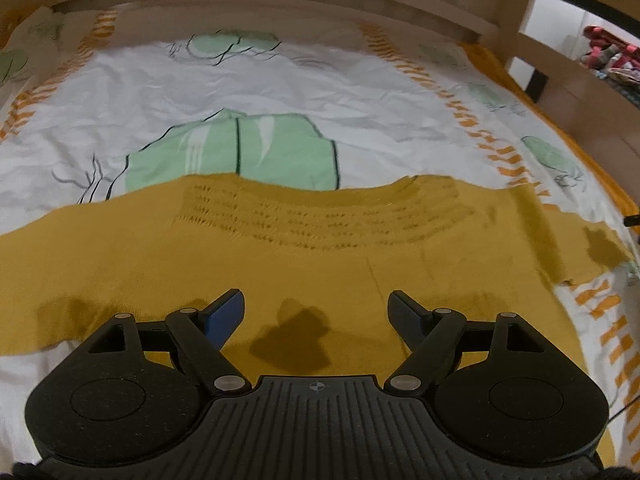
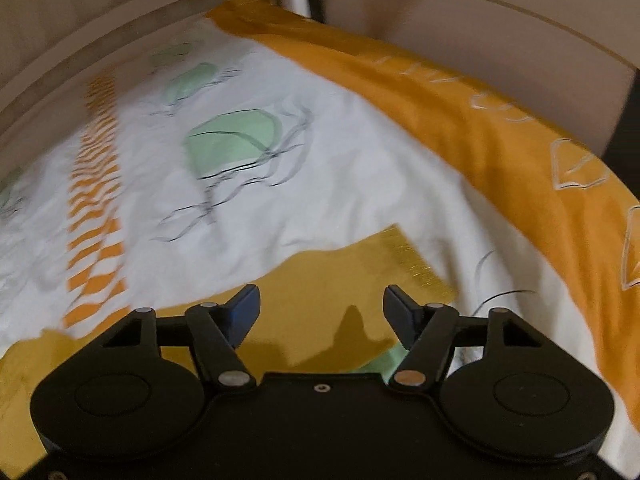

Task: Fold small clothes
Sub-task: 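Move the open right gripper to the cuff of the nearest sleeve, then close the right gripper on the sleeve cuff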

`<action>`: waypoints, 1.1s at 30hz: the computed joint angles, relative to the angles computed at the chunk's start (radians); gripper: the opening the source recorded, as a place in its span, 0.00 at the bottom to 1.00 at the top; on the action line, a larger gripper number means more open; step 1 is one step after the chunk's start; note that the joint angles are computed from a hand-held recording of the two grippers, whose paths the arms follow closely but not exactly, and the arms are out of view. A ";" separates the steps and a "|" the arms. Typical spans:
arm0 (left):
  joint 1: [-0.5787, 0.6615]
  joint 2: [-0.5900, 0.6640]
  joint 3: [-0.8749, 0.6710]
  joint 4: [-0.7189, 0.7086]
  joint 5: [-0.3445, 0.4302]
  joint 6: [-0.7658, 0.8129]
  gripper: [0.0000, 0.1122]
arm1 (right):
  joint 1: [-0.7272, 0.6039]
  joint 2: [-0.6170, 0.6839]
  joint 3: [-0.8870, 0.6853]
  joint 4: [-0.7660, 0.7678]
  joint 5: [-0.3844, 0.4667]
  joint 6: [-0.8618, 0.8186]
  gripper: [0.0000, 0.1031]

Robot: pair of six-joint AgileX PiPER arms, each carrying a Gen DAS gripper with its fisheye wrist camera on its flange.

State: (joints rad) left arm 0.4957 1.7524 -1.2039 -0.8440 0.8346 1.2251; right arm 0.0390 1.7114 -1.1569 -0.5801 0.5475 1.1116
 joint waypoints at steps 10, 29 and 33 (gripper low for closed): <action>-0.009 0.026 -0.011 0.030 -0.007 -0.028 0.70 | -0.090 0.109 -0.052 -0.025 0.012 0.012 0.67; -0.023 -0.027 -0.021 0.115 -0.103 -0.118 0.70 | -0.043 -0.072 0.022 0.000 -0.116 0.074 0.08; -0.030 -0.042 -0.042 0.183 -0.131 -0.184 0.70 | 0.035 -0.125 -0.084 0.020 -0.040 0.021 0.08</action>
